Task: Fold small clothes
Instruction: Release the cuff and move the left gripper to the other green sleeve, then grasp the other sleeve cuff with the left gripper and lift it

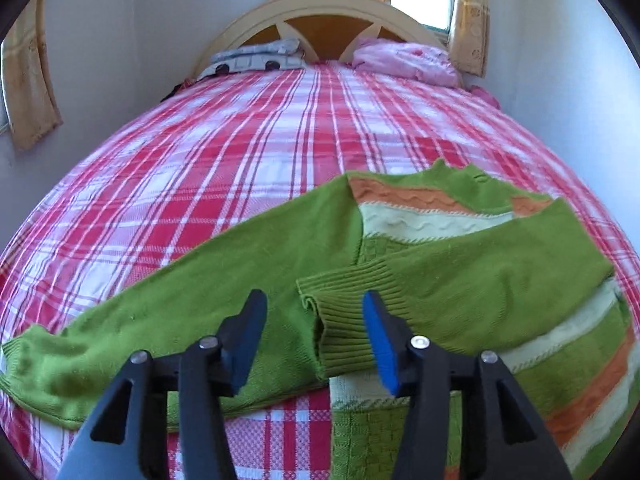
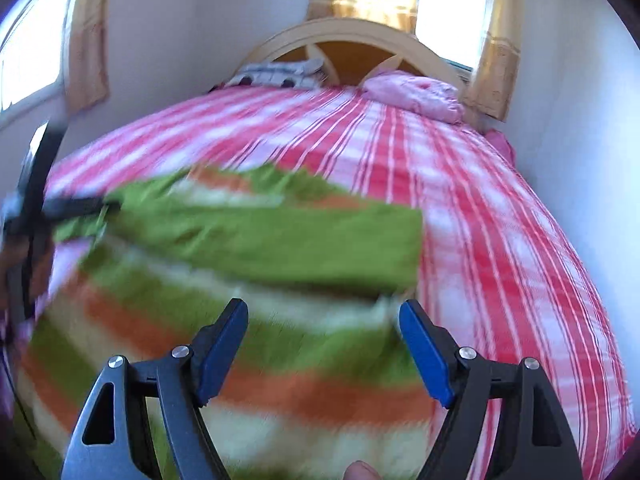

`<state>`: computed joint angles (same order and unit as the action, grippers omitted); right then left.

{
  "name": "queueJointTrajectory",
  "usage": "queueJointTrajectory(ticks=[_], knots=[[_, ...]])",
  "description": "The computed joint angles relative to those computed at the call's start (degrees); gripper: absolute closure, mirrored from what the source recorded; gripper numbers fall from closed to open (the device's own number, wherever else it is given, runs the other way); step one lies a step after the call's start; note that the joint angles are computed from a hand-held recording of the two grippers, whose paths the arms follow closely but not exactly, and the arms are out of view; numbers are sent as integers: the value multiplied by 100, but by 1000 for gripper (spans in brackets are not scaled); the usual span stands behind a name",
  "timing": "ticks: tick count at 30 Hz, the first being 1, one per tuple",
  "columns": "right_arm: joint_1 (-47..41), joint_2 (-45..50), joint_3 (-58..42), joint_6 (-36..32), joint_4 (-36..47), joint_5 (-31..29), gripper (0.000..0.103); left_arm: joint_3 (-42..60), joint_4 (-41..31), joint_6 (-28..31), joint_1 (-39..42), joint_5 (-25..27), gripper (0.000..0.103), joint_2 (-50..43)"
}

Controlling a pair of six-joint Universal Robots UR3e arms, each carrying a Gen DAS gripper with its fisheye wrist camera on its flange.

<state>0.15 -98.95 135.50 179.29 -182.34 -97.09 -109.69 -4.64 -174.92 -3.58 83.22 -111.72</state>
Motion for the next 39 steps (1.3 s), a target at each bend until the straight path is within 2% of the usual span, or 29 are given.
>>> queueJointTrajectory(ticks=[3, 6, 8, 9, 10, 13, 15, 19, 23, 24, 25, 27, 30, 35, 39], knots=[[-745, 713, -589, 63, 121, 623, 24, 113, -232, -95, -32, -1, 50, -151], [-971, 1513, -1182, -21, 691, 527, 24, -166, -135, -38, -4, -67, 49, 25], [-1275, 1620, -1103, 6, 1105, 801, 24, -455, -56, 32, 118, -190, 38, 280], [-1504, 1414, -802, 74, 978, 1083, 24, -654, -14, 122, 218, -211, 36, 483], [-1497, 1276, -698, 145, 969, 998, 24, -854, 60, 219, 333, -274, 35, 665], [-832, 849, -469, 293, 494, -85, 24, -1590, 353, 667, 900, -440, 27, 1331], [-242, 910, -666, 232, 217, -695, 24, -2053, 508, 954, 1411, -549, 23, 1747], [326, 1543, -1550, -6, 450, -514, 24, -2583, 681, 1318, 2396, -519, 21, 2110], [315, 2261, -2009, 486, 1138, -359, 24, -2938, 621, 1610, 3593, -679, 21, 2288], [207, 2348, -1878, 536, 1005, -210, 24, -3023, 644, 1697, 3896, -703, 21, 2296], [140, 2322, -1525, 536, 410, -129, 24, -3105, 659, 1789, 4158, -769, 21, 2300], [86, 2202, -1296, 567, 239, -51, 24, -3184, 580, 1910, 4658, -954, 21, 2277], [276, 2233, -1152, 591, -33, -374, 24, -3206, 198, 1805, 5205, -1365, 21, 2334], [610, 2546, -1297, 637, -275, -916, 21, -3067, -688, 1376, 5567, -2120, 23, 2465], [658, 2700, -1425, 599, -358, -1077, 21, -2839, -362, 520, 5454, -2344, 26, 1944]])
